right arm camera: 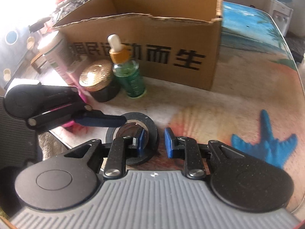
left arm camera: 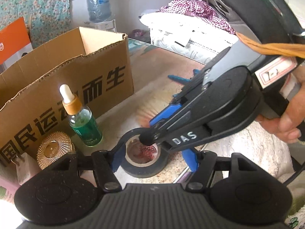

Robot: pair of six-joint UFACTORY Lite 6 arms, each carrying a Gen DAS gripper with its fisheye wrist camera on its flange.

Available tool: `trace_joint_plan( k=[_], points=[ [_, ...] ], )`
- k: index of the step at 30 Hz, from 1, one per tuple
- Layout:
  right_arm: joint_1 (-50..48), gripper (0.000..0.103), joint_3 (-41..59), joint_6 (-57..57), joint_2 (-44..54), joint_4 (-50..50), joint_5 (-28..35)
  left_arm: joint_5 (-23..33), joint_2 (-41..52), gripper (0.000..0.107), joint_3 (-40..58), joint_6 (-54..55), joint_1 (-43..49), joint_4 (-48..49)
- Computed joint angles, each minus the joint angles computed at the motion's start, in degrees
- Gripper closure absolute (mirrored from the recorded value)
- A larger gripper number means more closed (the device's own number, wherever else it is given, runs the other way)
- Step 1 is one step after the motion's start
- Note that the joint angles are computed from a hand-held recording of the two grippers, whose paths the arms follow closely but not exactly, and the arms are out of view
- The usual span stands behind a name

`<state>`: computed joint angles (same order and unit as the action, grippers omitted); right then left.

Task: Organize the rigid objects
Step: 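Lower the right gripper onto the black tape roll and grip its rim, then lift the black tape roll with the right gripper toward the box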

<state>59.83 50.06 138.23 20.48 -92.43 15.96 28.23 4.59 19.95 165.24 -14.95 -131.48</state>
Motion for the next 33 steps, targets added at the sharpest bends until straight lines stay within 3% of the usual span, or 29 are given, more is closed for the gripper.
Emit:
trace_joint_plan(
  k=[6,15,24,30,33],
  points=[
    [0.0,0.081,-3.3,15.7,-1.0,-12.4,0.8,-1.1,2.2,0.032,1.9,0.1,0.7,-0.2],
    [0.3,0.081,-4.9,22.5,-1.7,-18.0,1.9,-2.5,7.8,0.033,5.5,4.6,-1.6,-5.9],
    [0.3,0.081,-5.8,28.0,-1.7,-23.1,2.6,-2.4,9.7,0.033,7.3,1.9,-1.4,-3.9],
    [0.4,0.082,-6.6,34.1,-1.9,-28.9,3.0,-2.1,9.8,0.039,7.5,1.4,-0.8,-3.7],
    [1.2,0.083,-6.1,31.4,-1.4,-26.1,3.6,-1.7,9.4,0.039,6.8,3.4,-1.3,-5.8]
  ],
)
